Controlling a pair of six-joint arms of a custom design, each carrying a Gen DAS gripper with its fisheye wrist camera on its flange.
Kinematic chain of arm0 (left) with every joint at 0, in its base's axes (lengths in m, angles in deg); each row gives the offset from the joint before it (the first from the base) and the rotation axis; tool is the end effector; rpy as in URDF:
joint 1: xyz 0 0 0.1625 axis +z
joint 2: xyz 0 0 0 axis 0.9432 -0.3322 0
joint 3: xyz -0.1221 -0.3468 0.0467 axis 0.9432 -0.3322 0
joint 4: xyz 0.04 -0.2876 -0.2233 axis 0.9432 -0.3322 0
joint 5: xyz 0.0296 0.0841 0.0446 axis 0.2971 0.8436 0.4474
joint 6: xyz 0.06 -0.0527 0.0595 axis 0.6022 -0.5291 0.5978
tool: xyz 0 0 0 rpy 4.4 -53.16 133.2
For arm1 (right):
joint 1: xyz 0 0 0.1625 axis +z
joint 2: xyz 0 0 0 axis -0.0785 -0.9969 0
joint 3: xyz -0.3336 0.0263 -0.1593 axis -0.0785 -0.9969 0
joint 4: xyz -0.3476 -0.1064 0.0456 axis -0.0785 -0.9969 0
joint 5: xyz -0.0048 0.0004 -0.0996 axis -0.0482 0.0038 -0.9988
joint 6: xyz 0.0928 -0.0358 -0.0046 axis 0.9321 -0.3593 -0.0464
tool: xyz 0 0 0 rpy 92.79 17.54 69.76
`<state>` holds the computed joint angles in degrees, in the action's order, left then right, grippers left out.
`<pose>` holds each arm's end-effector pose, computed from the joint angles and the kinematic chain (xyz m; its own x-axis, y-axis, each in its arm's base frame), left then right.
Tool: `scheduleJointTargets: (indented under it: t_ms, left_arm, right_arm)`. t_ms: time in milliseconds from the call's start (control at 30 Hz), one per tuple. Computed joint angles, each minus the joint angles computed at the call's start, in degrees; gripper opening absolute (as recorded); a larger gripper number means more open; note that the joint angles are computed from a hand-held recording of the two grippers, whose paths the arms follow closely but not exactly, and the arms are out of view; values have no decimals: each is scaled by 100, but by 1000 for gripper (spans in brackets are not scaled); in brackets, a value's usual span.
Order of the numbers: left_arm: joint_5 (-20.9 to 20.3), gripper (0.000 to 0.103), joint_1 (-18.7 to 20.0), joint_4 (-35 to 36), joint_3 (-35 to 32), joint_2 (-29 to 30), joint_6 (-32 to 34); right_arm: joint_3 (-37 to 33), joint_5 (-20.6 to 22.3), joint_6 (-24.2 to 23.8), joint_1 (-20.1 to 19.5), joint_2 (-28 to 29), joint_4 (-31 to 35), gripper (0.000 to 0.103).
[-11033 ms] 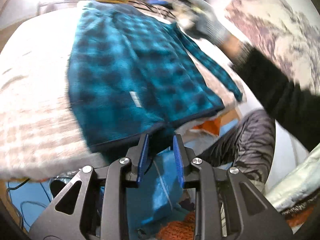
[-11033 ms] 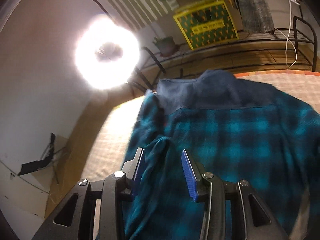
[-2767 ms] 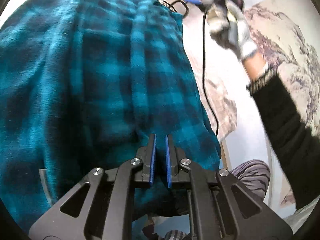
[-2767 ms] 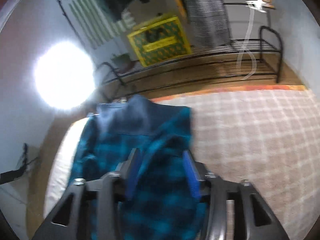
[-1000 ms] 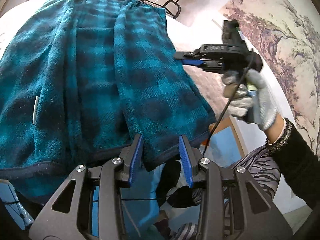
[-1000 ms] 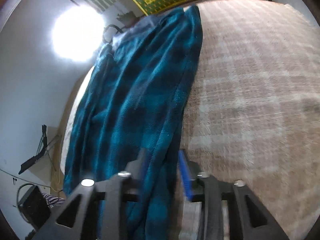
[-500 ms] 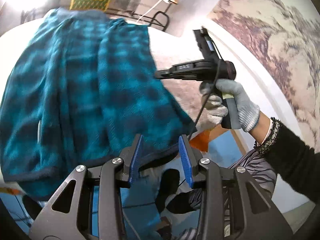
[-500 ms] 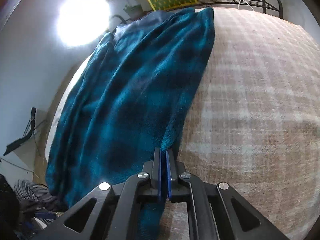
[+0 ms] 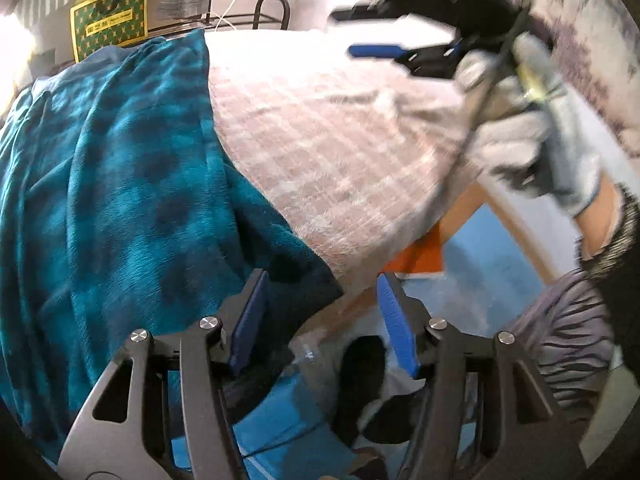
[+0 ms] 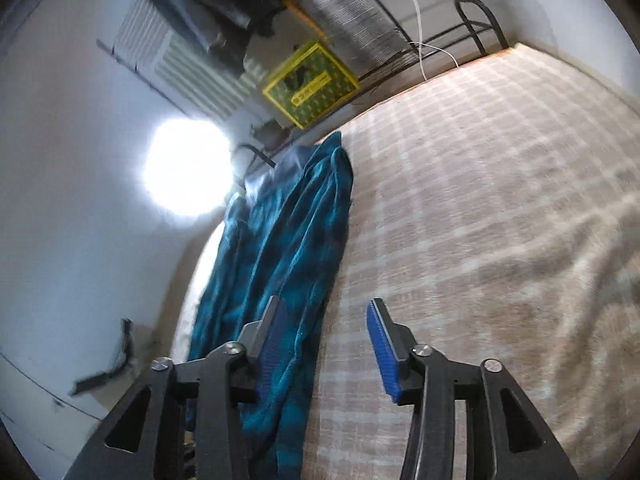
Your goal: Fold large clothes
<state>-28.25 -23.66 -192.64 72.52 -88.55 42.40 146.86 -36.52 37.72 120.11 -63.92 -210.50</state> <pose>-0.1342 -0.3882 0.2979 -0.6313 0.6968 -0.3405 0.7424 0.6699 -0.0057 0.3116 -0.4202 0.0562 -0.9986 0.0525 0.0116 0.0295 0.7160 -0.6975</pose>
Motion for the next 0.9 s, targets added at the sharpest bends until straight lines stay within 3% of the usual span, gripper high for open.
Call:
scheduleJointTargets:
  t_ms: [167,233,300,333,500,633,767,900]
  left_arm:
    - [724,58,-75,-440,363,272,84]
    - [795,48,-83,-770,528,234,347]
    - [530,15,45,-786,437,247,428]
    - [393,12,122,-706,324,251,367]
    - [-390,8,487,-393,-190,2,-150]
    - [-715,8,609,-338,-406,-280,-550]
    - [-720,7,614,-387,-498,-475,-697]
    - [-666,7,616,-387,-488,-610,-759]
  right_arm:
    - [292,151,16,-117,-222,-339,52]
    - [240,242,33,-175,-181,-352,52]
    - [149,301,15,-196,-125,-305,52]
    - [75,359,-9,-215,-86,-267,52]
    - [-565,546,-81,-267,237,116,58]
    - [-1506,734,-5,-383,730,677,62]
    - [-2656,599,17,-451,1322,1595,69]
    - [-3672,355,98,-514,1876,2499,60]
